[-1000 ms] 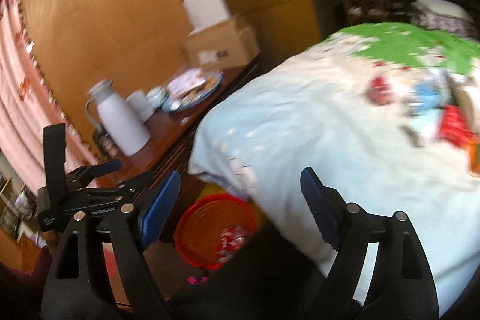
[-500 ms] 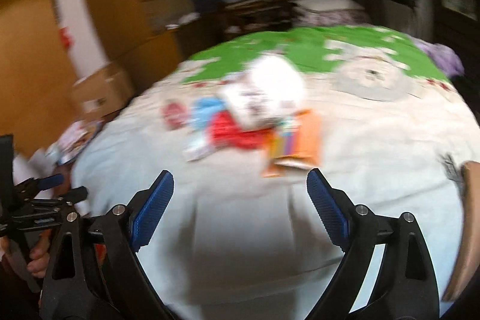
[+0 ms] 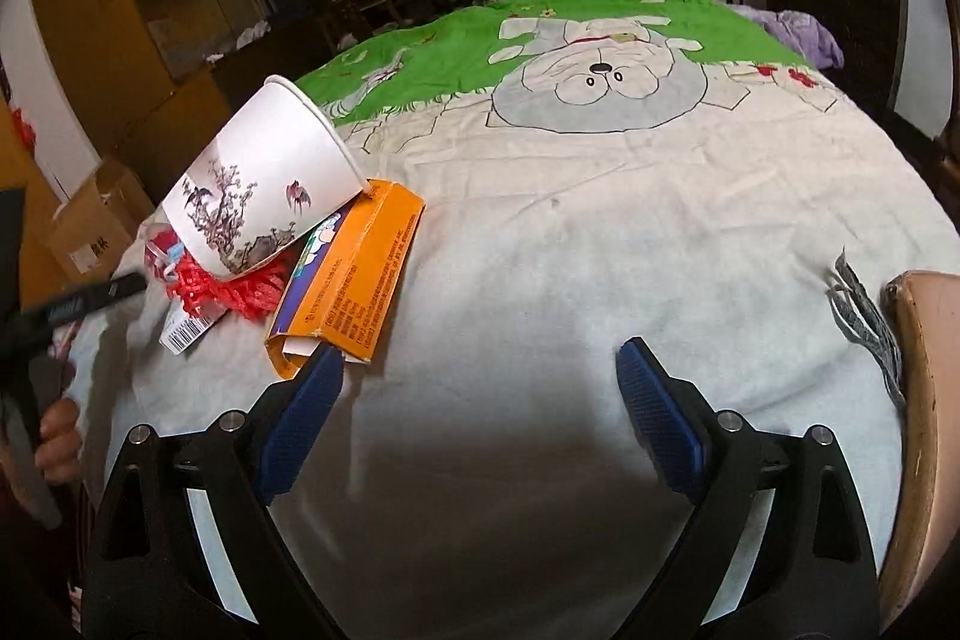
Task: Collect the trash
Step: 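Grasp the clear cup of red paper with the left tool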
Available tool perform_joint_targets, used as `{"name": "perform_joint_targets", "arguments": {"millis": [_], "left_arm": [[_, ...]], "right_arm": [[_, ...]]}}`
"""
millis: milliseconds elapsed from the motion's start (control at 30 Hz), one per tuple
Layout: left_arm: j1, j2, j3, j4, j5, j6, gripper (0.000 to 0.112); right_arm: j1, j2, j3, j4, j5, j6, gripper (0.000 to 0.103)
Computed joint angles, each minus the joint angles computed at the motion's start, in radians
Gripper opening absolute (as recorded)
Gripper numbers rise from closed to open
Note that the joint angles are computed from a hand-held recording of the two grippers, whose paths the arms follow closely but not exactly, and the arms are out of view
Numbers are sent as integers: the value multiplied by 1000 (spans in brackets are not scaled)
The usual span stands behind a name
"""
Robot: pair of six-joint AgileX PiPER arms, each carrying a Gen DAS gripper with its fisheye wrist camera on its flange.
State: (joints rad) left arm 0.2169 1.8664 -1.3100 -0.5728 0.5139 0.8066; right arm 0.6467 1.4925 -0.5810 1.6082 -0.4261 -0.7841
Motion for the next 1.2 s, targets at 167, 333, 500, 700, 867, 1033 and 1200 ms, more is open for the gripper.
{"name": "perform_joint_targets", "arguments": {"millis": [167, 333, 500, 700, 867, 1033, 1200], "left_arm": [[-33, 74, -100, 150, -11, -169, 97], [88, 28, -45, 57, -13, -40, 97], [150, 5, -18, 19, -1, 48, 97], [75, 16, -8, -56, -39, 118, 97], [-5, 89, -69, 65, -113, -24, 97], [8, 190, -197, 129, -1, -145, 97], [33, 192, -185, 37, 2, -91, 97]], "right_arm": [[-7, 4, -9, 31, 24, -44, 95], [-11, -6, 7, -28, 30, 23, 95], [-4, -8, 8, -27, 24, 25, 95], [-6, -7, 7, -27, 26, 23, 95], [-13, -9, 14, -58, 36, 54, 95], [-20, -12, 23, -101, 46, 98, 95], [-22, -12, 24, -99, 49, 94, 96]]}}
